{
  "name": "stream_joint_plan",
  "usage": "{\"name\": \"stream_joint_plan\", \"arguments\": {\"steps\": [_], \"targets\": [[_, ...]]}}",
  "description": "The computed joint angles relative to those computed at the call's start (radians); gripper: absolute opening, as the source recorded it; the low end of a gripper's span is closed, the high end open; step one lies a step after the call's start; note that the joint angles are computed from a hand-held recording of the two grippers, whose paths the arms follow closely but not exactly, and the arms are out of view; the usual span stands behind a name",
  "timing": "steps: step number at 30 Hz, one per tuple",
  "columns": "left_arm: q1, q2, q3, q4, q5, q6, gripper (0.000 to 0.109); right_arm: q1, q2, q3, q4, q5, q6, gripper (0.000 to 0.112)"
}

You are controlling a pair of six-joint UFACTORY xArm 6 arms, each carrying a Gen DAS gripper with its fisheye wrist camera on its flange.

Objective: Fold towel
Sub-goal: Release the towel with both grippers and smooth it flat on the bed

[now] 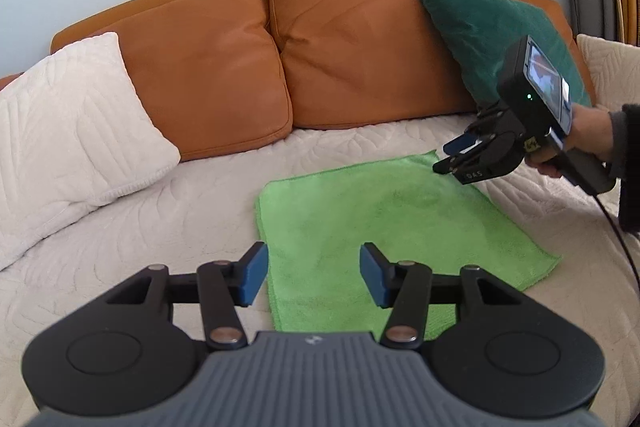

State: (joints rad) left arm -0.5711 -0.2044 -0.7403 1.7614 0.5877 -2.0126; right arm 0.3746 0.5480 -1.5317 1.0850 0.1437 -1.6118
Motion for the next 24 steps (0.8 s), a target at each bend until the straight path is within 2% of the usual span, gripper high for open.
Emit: {"name": "stream_joint_plan", "arguments": {"steps": [2,4,5,6,8,9,10,13,15,19,22,24], "targets": [[0.08,-0.023,-0.021,0.032,-0.076,0.012,0.055,-0.007,-0.033,-0.003,0.118,0.066,-0.043,0.03],[0.136,-0.024,-0.048,-0.025,-0.078,0.065,0.055,0.016,-0.052,0.005,0.131,0.061,-0.063,0.031],[0.154,-0.019,-0.065,-0.077,-0.027,0.06,0.055,0.031,-0.056,0.005,0.079,0.076,-0.019,0.03],[0.161,-0.034,-0.055,-0.101,-0.012,0.014,0.055,0.047,-0.056,0.001,-0.003,0.101,0.056,0.03],[0.174,-0.067,-0.027,-0.093,0.004,-0.146,0.055,0.078,-0.045,-0.025,-0.164,0.151,0.188,0.031],[0.179,-0.078,-0.011,-0.091,-0.017,-0.176,0.055,0.093,-0.031,-0.048,-0.26,0.171,0.256,0.031],[0.182,-0.091,0.006,-0.105,-0.041,-0.181,0.055,0.122,-0.005,-0.077,-0.339,0.162,0.288,0.031],[0.132,-0.108,0.035,-0.101,0.045,-0.14,0.056,0.188,0.084,-0.168,-0.492,0.109,0.35,0.03],[0.114,-0.112,0.045,-0.098,0.083,-0.112,0.056,0.203,0.135,-0.239,-0.532,0.136,0.402,0.03],[0.164,-0.137,0.07,-0.074,0.005,-0.149,0.056,0.203,0.182,-0.298,-0.603,0.216,0.49,0.03],[0.187,-0.143,0.081,-0.061,-0.028,-0.145,0.056,0.201,0.153,-0.227,-0.556,0.168,0.418,0.031],[0.205,-0.144,0.081,-0.042,-0.057,-0.169,0.056,0.198,0.16,-0.246,-0.564,0.186,0.46,0.031]]}}
